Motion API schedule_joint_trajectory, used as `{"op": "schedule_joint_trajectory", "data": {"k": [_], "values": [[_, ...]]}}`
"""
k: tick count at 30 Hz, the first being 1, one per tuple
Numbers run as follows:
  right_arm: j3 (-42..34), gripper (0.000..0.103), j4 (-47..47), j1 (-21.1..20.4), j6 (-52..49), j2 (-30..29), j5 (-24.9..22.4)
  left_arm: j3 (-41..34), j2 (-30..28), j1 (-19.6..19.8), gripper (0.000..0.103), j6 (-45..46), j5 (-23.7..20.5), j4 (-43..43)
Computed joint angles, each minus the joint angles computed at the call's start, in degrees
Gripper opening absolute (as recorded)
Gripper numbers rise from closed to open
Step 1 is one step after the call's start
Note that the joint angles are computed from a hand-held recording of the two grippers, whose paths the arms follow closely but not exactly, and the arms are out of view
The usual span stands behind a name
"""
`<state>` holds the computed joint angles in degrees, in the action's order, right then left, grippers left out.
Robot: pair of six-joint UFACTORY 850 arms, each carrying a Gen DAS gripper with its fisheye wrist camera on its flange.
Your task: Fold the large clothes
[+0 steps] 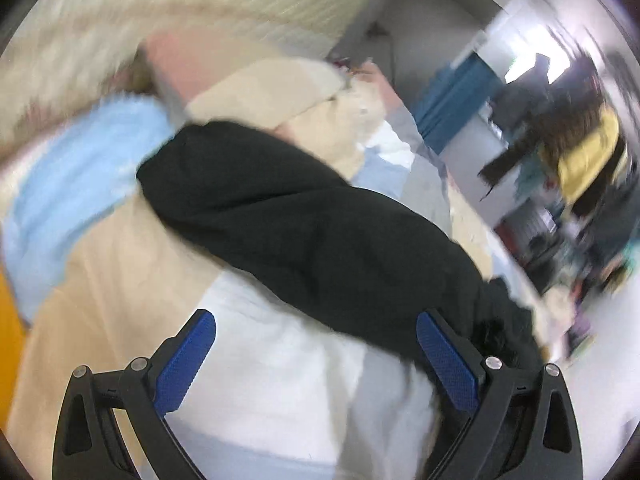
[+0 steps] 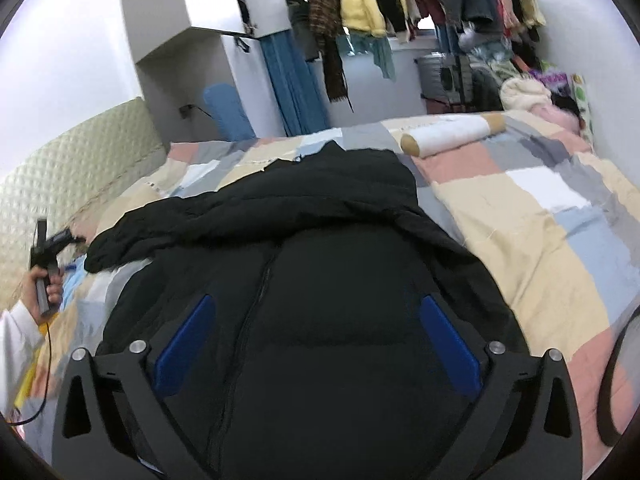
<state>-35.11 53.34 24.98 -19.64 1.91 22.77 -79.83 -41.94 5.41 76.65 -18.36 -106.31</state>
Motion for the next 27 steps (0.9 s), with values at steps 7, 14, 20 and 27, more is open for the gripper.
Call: {"op": "schedule_joint_trajectory", "data": {"k": [7, 14, 20, 27], "values": [[-6.15, 0.102, 11.63, 1.09, -9.84, -6.26, 1.08, -11.64, -12.03, 3.90, 0.099, -8.71, -7.76, 5.62], [-11.00, 0.102, 17.63, 0.66, -12.00, -11.39, 1.53, -22.96, -19.93, 4.45, 0.099, -13.60, -6.46, 8.37], [-13.04, 0.102, 23.80, 0.08, -17.70, -13.65, 2.19, -28.11, -22.40, 3.67, 0.077, -15.09, -0.54, 5.60], [-12.01, 0.102, 27.11, 1.51, -24.97, -12.19, 3.23, -24.32, -17.77, 1.34, 0.014, 0.39, 5.68, -7.48]]}}
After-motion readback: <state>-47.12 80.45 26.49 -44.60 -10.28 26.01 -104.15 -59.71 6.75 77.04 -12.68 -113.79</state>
